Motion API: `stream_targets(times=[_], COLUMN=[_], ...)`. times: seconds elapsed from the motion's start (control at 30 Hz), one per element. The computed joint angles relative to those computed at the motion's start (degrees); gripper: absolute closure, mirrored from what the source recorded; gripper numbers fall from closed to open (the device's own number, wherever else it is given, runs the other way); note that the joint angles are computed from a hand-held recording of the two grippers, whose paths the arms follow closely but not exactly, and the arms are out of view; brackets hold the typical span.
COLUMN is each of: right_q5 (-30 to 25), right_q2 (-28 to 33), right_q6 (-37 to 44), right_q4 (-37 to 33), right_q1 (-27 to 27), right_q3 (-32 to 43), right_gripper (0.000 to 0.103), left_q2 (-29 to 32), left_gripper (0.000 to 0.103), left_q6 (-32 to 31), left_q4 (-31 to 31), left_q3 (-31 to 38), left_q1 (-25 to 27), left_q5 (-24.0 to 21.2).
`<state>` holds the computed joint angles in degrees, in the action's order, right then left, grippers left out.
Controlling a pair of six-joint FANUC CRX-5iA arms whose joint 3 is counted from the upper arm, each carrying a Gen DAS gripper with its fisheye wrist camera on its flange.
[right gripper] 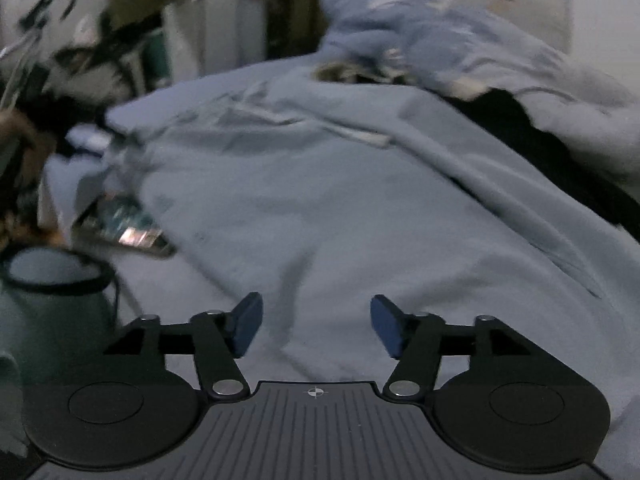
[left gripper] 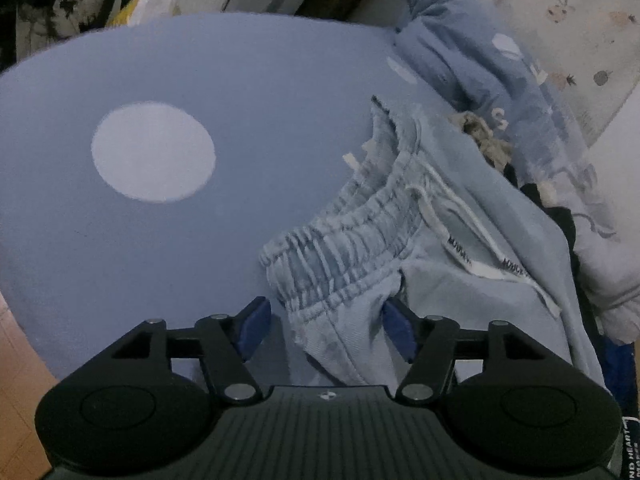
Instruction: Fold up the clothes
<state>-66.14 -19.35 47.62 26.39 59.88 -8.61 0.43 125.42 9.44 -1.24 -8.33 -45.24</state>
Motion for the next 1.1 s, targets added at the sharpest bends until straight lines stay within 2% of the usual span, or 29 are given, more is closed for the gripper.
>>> stream_targets(times=[0.07,0.1,0.13,0.17,0.23,0.27,0.3,0.47,0.53,0.6,0.8,0.83,0.9,0.97,1.03,1.07,1.1], right_q5=[-0.95,-1.97,-3.06,-3.93,-5.54,-6.48,-7.4,-15.66,-18.61,-19.94,-18.72,-17.73,-14.18,-9.24,-5.68,-4.5,-3.68], right_q2=[-1.94,-2.81,-3.72,-4.9,-7.72,-9.35,-11.0,-17.99,-20.12,-22.01,-24.97,-25.27,-26.12,-26.44,-25.46,-24.92,-24.41], right_q6=[-3.87,-6.62,-9.42,-12.79,-20.55,-25.21,-29.57,-47.17,-53.73,-58.45,-64.03,-65.07,-66.8,-65.96,-62.25,-59.5,-56.23], right_q4=[2.34,3.33,3.98,4.91,7.08,8.14,9.11,13.3,14.72,16.42,18.98,18.63,17.45,14.93,13.41,11.93,9.67], right_q1=[-0.08,-0.11,-0.25,-0.3,-0.3,-0.21,-0.13,-0.86,-1.36,-2.09,-11.21,-13.76,-19.69,-25.9,-30.6,-32.06,-33.12], right_q3=[-2.52,-3.65,-4.65,-5.91,-8.69,-10.28,-11.9,-18.69,-20.77,-22.86,-27.48,-28.05,-29.49,-30.55,-30.64,-29.92,-28.64], right_gripper=[0.025,0.025,0.025,0.024,0.022,0.018,0.013,0.013,0.013,0.013,0.013,0.013,0.013,0.014,0.033,0.072,0.087], left_q2=[0.4,0.59,0.77,0.98,1.28,1.12,0.81,0.62,0.78,1.17,2.83,3.03,3.45,3.72,3.99,4.13,4.22], left_gripper=[0.037,0.043,0.045,0.045,0.056,0.057,0.058,0.056,0.048,0.048,0.047,0.046,0.054,0.056,0.061,0.063,0.065], left_q6=[0.06,-0.3,-0.14,0.94,2.97,3.92,4.83,7.48,8.81,10.48,14.93,15.16,15.55,15.07,14.9,15.23,15.59], left_q4=[0.43,0.69,0.57,-0.2,-1.52,-1.63,-1.51,-3.51,-3.86,-4.62,-7.44,-7.5,-7.57,-7.01,-6.44,-6.55,-6.88], left_q3=[-0.33,-0.27,-0.03,0.61,1.66,1.61,1.27,1.49,1.65,2.2,5.15,5.54,6.36,6.75,7.11,7.46,7.84], left_q1=[-0.28,-0.42,-0.53,-0.62,-0.76,-0.72,-0.69,-1.33,-1.47,-1.69,-2.45,-2.39,-2.24,-1.9,-1.63,-1.7,-1.86], left_q5=[0.66,0.94,0.84,0.1,-1.24,-1.45,-1.24,-1.14,-0.92,-1.03,-3.54,-4.07,-5.37,-6.13,-6.78,-7.12,-7.38])
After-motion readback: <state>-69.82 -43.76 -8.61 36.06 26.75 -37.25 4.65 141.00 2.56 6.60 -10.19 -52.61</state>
